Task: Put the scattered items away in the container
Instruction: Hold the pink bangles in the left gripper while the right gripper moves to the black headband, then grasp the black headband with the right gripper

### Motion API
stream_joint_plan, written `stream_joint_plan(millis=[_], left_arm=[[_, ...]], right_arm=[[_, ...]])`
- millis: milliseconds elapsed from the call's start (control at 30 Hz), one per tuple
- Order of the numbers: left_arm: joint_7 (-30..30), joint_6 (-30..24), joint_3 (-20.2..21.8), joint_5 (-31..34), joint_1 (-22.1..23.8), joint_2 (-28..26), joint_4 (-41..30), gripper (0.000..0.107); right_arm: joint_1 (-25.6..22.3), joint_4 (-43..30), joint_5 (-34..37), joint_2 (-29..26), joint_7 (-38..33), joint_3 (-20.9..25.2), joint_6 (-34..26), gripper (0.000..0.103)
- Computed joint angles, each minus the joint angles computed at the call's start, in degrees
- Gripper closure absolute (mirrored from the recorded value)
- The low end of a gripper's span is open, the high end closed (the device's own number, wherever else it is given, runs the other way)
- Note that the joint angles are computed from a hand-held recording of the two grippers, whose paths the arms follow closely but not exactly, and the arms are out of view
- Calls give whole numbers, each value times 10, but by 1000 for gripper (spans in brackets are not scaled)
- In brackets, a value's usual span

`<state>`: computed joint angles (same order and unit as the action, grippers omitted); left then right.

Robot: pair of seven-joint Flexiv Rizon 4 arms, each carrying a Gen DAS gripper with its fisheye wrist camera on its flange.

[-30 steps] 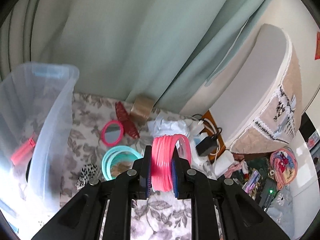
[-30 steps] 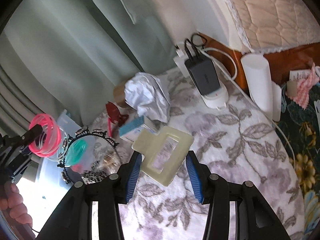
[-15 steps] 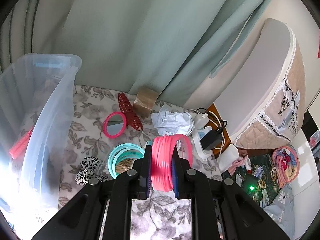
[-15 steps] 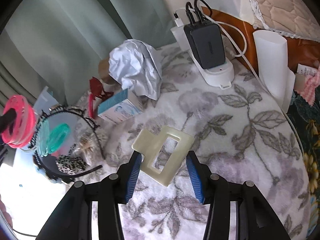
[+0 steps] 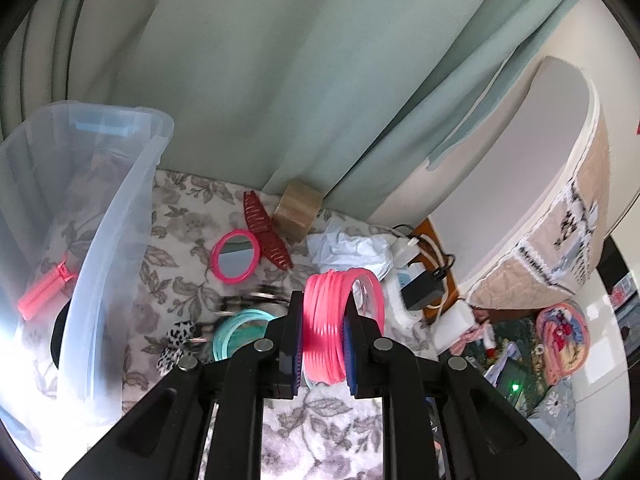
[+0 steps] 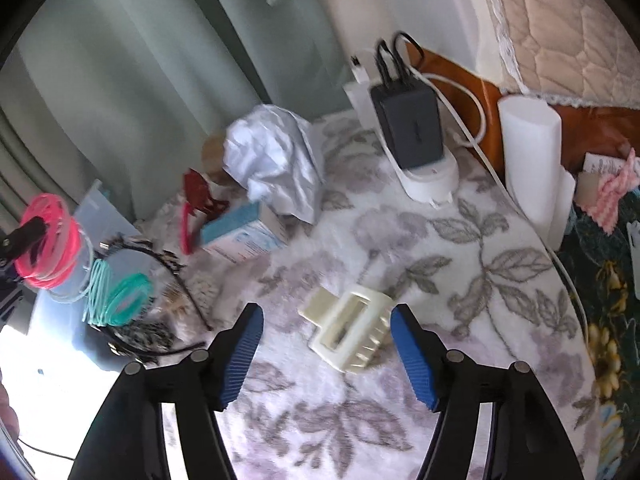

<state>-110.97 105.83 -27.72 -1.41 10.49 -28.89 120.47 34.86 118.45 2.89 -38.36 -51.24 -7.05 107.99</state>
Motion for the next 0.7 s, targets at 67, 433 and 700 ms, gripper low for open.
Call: stream_joint_plan(millis=[67,433,700], left_arm=[[-1,5,-26,9,23,-3,0,90],[-5,0,31,-3,-22,33,5,90],[20,2,228,-74,-201,60,12,90]], right_arm=[[-2,0,-2,2,-5,6,13,33],[-88,-13,-68,2,-36,124,47,33],[-212,-60,-202,-60,16,267,41,34]])
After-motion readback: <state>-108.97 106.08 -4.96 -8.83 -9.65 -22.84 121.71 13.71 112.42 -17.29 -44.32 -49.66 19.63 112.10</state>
